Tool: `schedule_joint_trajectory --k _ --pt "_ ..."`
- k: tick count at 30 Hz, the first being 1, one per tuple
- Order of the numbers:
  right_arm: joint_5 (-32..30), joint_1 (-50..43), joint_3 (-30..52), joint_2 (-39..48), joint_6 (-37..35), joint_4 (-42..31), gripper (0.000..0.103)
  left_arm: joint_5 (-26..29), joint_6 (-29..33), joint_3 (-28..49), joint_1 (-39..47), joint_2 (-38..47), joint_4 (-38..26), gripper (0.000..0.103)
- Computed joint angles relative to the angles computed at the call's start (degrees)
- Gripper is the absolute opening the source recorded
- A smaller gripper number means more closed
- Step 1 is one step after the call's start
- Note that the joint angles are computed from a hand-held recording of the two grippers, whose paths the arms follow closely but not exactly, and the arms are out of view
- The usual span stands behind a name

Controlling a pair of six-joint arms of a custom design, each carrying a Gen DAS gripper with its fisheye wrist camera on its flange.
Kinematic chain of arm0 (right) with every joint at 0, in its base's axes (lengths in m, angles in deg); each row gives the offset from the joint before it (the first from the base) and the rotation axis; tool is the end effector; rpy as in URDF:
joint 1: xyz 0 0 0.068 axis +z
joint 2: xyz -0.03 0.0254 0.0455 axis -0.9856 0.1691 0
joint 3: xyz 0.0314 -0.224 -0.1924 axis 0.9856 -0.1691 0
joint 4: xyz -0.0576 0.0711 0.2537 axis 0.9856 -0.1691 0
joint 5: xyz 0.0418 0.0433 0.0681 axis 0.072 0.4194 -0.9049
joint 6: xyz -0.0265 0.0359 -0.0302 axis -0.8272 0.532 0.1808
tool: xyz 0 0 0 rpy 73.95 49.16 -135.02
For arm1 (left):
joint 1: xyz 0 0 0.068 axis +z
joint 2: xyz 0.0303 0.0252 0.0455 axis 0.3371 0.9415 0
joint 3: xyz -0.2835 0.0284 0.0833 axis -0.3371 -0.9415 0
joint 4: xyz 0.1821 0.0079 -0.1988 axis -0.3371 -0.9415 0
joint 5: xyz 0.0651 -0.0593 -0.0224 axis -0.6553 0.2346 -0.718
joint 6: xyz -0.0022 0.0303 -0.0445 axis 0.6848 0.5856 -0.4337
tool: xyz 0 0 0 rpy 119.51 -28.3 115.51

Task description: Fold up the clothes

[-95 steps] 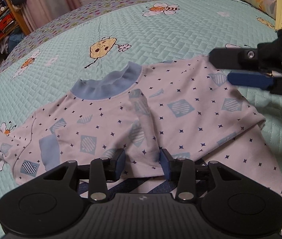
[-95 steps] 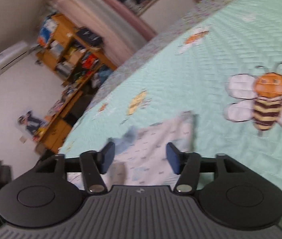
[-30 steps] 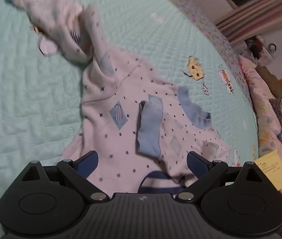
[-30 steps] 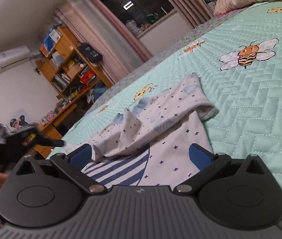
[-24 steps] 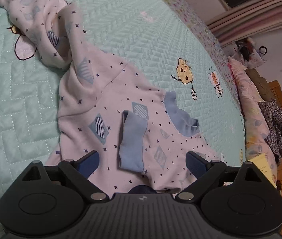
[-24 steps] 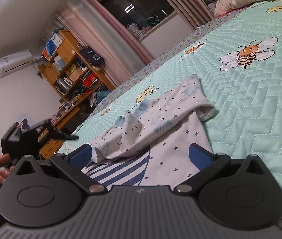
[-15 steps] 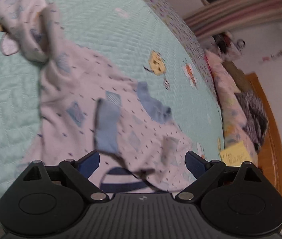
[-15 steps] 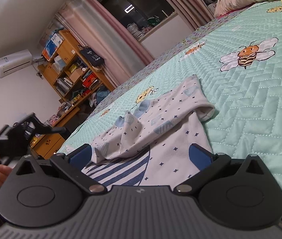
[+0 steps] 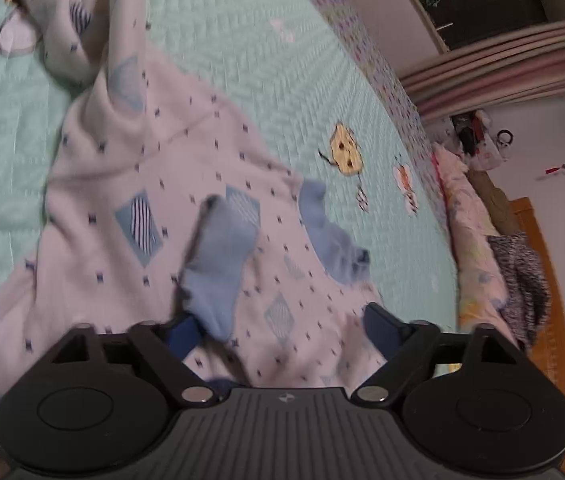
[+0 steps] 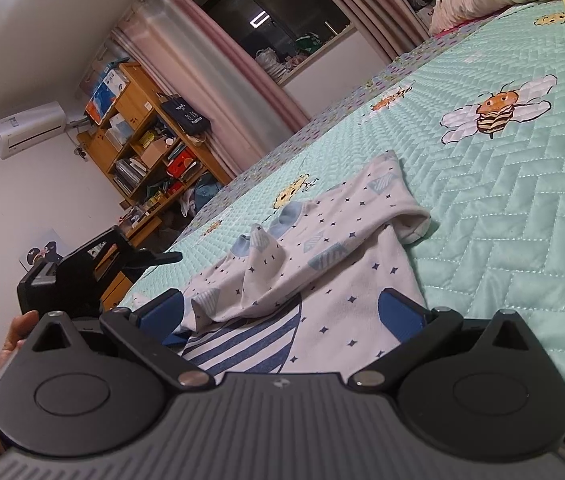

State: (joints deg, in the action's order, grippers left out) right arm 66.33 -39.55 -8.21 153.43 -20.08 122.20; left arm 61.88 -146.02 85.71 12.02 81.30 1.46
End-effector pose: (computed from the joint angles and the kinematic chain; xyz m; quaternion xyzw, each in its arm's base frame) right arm 0.1942 0.1659 0.0952 0.0215 0.7890 0.4009 0.4650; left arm 0.3258 -0.0504 0.1468 -0.3698 0.8171 -0.3138 0.3116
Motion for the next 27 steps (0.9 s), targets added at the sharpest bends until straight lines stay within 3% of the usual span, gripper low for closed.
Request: schedule_joint_trajectory --k 5,6,9,10,18,24,27 --pt "0.05 0.02 0.12 0.08 -0.05 -0.05 0.103 -2.20 2.01 0.31 -0.20 -0.84 -2.63 0.061" --pt "0.10 0.05 0.14 0.01 -0.07 -0.16 0.103 -2.54 2.37 0.45 -0.20 -1.07 -3.37 0.054" --pt "0.26 0.16 0.22 -0.09 -0.07 -0.36 0.103 -3.84 4.90 1.93 -0.28 -1.40 -7.39 0.018" --pt "0.18 0.08 0.28 0.00 -0.11 -0.32 0.103 -4.40 5.96 2.62 -0.43 -1.48 -8.75 0.015" --pt "-0.18 -0.23 0.33 0.20 -0.36 -0.35 0.103 -18.09 17.80 7.87 -4.35 -10.07 -21.32 0.010" --pt "-0.29 -0.33 0.27 0.29 -0.38 -0.18 0.103 -21.48 21.56 15.40 -2.52 -6.52 -36.61 0.011" --pt "-0.38 -0.39 0.27 0.50 -0.35 0.12 0.103 -18.65 21.08 12.98 -1.66 -5.86 -37.07 0.013"
